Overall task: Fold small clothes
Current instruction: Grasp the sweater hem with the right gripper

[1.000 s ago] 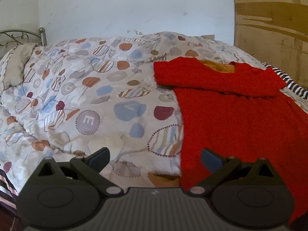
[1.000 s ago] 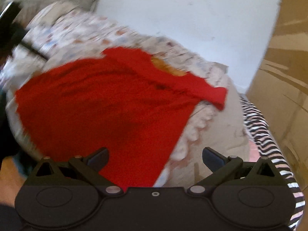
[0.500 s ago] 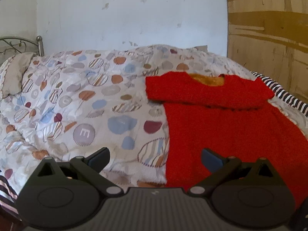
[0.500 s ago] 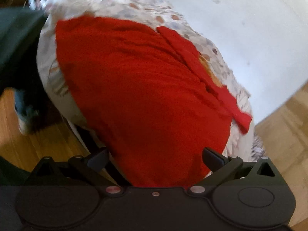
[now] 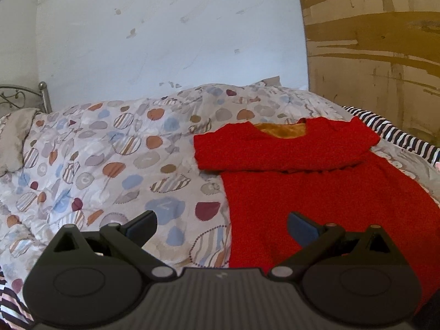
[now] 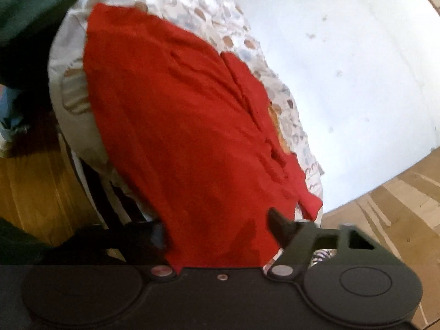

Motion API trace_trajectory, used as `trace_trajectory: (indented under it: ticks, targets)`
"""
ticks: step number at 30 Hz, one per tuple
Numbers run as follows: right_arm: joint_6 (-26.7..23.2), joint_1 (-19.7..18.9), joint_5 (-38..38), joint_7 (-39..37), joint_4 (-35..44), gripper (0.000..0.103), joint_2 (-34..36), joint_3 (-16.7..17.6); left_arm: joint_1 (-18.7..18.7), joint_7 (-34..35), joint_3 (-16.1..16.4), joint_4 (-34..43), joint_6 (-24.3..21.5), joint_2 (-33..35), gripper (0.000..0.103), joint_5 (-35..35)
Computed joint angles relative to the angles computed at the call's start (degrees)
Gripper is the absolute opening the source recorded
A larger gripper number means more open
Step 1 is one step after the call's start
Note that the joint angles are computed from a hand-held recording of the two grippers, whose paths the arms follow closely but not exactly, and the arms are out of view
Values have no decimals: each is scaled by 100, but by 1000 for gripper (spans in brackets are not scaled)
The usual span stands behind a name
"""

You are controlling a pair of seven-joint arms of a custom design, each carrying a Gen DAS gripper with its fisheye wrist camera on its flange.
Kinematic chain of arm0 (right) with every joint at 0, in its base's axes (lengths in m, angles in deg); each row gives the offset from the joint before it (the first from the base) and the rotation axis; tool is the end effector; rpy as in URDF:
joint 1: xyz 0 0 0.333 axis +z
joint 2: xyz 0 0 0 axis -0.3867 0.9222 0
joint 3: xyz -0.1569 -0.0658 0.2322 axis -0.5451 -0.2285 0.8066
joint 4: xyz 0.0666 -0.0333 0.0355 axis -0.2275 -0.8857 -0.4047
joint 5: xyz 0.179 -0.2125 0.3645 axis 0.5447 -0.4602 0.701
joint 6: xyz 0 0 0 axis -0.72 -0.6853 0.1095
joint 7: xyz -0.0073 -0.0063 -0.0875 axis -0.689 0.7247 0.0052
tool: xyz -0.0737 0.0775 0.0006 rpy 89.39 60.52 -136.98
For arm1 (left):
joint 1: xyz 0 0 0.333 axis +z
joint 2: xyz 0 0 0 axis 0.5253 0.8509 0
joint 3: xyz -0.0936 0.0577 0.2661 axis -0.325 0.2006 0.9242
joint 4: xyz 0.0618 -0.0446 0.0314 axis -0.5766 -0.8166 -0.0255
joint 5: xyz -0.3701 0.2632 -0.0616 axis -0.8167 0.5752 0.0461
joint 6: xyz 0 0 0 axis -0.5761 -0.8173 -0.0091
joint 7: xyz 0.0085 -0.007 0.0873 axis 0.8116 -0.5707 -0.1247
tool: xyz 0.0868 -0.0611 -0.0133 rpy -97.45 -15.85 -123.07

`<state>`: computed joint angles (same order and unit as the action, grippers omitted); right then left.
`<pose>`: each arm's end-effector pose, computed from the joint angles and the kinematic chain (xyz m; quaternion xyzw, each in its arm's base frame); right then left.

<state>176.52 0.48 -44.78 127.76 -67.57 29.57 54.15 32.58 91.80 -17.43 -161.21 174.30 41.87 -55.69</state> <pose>0.4736 0.2937 0.3218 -0.7558 0.3714 -0.5382 0.0331 0.7205 -0.1783 0.4473 -0.3563 0.7828 -0.4288 0.2765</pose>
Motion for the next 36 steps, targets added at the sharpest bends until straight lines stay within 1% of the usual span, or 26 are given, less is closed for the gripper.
trace_trajectory:
  ticks: [1, 2, 5, 7, 10, 12, 13, 14, 15, 16, 18, 20, 23, 25, 27, 29, 31, 32, 34, 35, 36]
  targets:
    - [117, 2, -36, 32, -82, 32, -109, -9, 30, 48, -26, 5, -44, 0, 103, -40]
    - [188, -6, -116, 93, -133, 19, -171, 0, 52, 96, -45, 1, -80, -7, 103, -88]
    - [335, -28, -378, 274, -227, 9, -400, 48, 73, 159, -39, -21, -235, -32, 103, -194]
    - [583, -102, -314, 308, -160, 9, -511, 3, 75, 218, -20, -52, -338, -58, 103, -285]
    - [971, -288, -249, 396, 36, 8, -566, -89, -12, 190, 69, -106, -284, -69, 103, -262]
    - [1298, -425, -70, 446, 240, 8, -518, -182, -56, 151, 114, -108, -231, -50, 103, -202]
    - [1572, -515, 129, 424, 382, 8, -440, -280, -76, 83, 144, -110, -217, -44, 103, -145]
    - [1834, -597, 388, 330, 514, 8, -348, -365, -79, 19, 159, -109, -226, -39, 103, -109]
    - [2148, -675, 820, 102, 642, 8, -251, -474, -80, -67, 178, -101, -256, -31, 103, -68]
    - [2496, -751, 1404, -201, 758, 8, -140, -597, -89, -197, 211, -99, -293, -29, 103, -7]
    - [3031, -903, 2626, -700, 957, 8, 109, -792, -90, -440, 261, -143, -385, -60, 103, 94]
    - [3322, -1001, 3842, -1289, 1105, 9, 347, -899, -58, -570, 283, -232, -539, -129, 103, 135]
    - [3727, -1115, 5642, -2108, 1219, 10, 636, -984, 97, -236, 195, -409, -841, -282, 103, -234]
    - [3901, -1173, 6540, -2574, 1233, 10, 756, -981, 173, 198, 162, -530, -1089, -392, 103, -646]
    - [3997, -1213, 7133, -2950, 1248, 10, 840, -948, 162, 535, 223, -630, -1397, -492, 103, -916]
    - [4062, -1217, 7324, -3042, 1131, 10, 770, -935, 141, 847, 310, -693, -1796, -563, 103, -1130]
    - [4100, -1219, 7372, -3089, 1088, 10, 759, -936, 83, 993, 426, -722, -2207, -598, 103, -1156]
    - [4109, -1224, 7526, -3200, 1057, 10, 735, -931, 44, 1061, 474, -725, -2377, -595, 103, -1128]
    - [4110, -1227, 8145, -3566, 1098, 11, 789, -899, -48, 1180, 547, -757, -2605, -601, 103, -980]
    - [4113, -1237, 8471, -3758, 1123, 11, 821, -877, -100, 1274, 567, -790, -2647, -604, 103, -903]
    - [4098, -1248, 8748, -3907, 1139, 13, 834, -858, -166, 1389, 576, -852, -2595, -615, 103, -822]
